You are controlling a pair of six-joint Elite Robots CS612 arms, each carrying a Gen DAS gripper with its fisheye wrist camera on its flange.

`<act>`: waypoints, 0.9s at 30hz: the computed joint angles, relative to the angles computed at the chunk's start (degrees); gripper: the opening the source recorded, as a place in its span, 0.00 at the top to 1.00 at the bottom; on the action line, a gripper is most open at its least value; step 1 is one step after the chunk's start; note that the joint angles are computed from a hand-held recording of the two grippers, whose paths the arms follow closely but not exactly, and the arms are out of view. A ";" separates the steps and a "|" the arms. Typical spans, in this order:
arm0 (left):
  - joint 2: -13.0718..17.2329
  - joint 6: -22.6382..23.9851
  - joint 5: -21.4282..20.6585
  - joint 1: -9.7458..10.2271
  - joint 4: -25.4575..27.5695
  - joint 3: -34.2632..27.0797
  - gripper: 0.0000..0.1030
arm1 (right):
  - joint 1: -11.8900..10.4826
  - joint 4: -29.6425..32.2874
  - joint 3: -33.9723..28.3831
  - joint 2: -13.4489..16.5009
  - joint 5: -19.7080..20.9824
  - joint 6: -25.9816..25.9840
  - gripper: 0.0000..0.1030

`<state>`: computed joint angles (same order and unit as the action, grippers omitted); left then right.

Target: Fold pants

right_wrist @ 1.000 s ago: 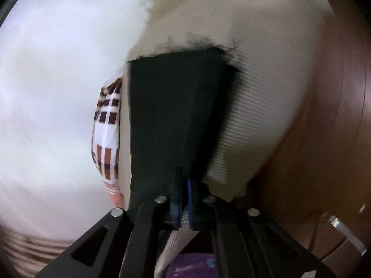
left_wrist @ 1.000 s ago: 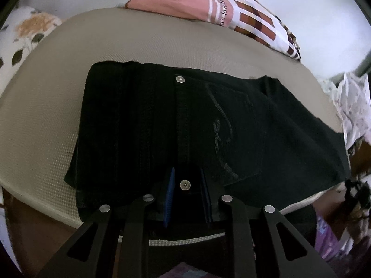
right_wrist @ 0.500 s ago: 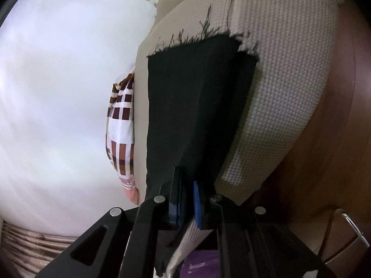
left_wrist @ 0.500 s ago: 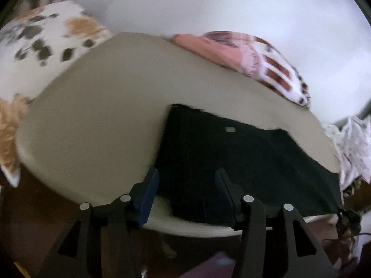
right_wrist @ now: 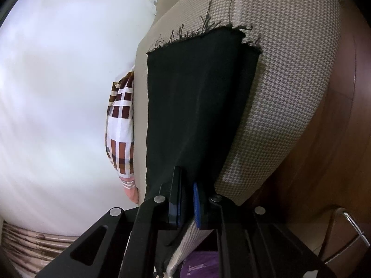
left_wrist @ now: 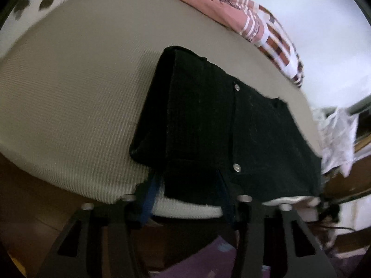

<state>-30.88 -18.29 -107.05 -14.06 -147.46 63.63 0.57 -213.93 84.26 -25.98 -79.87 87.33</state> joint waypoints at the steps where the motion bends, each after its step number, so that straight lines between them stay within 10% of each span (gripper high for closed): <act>1: -0.38 1.34 1.78 -0.44 0.41 0.24 0.70 | 0.04 0.18 -0.12 0.01 -0.08 -0.10 0.89; 3: -1.07 3.23 5.94 -1.27 -0.09 0.62 0.84 | 0.09 0.68 -0.23 -0.11 -0.09 -0.88 0.89; 11: -1.16 5.75 13.65 -1.14 -3.70 -1.73 0.86 | 0.03 1.59 -2.00 0.55 2.31 -2.18 0.89; 16: 1.09 6.31 13.25 -0.66 0.90 -3.60 0.86 | -0.07 3.46 -3.21 0.95 4.74 -4.21 0.93; 27: 0.94 3.30 13.70 -0.85 -7.10 -0.08 0.80 | -0.38 0.46 -2.79 1.56 4.34 -1.05 0.94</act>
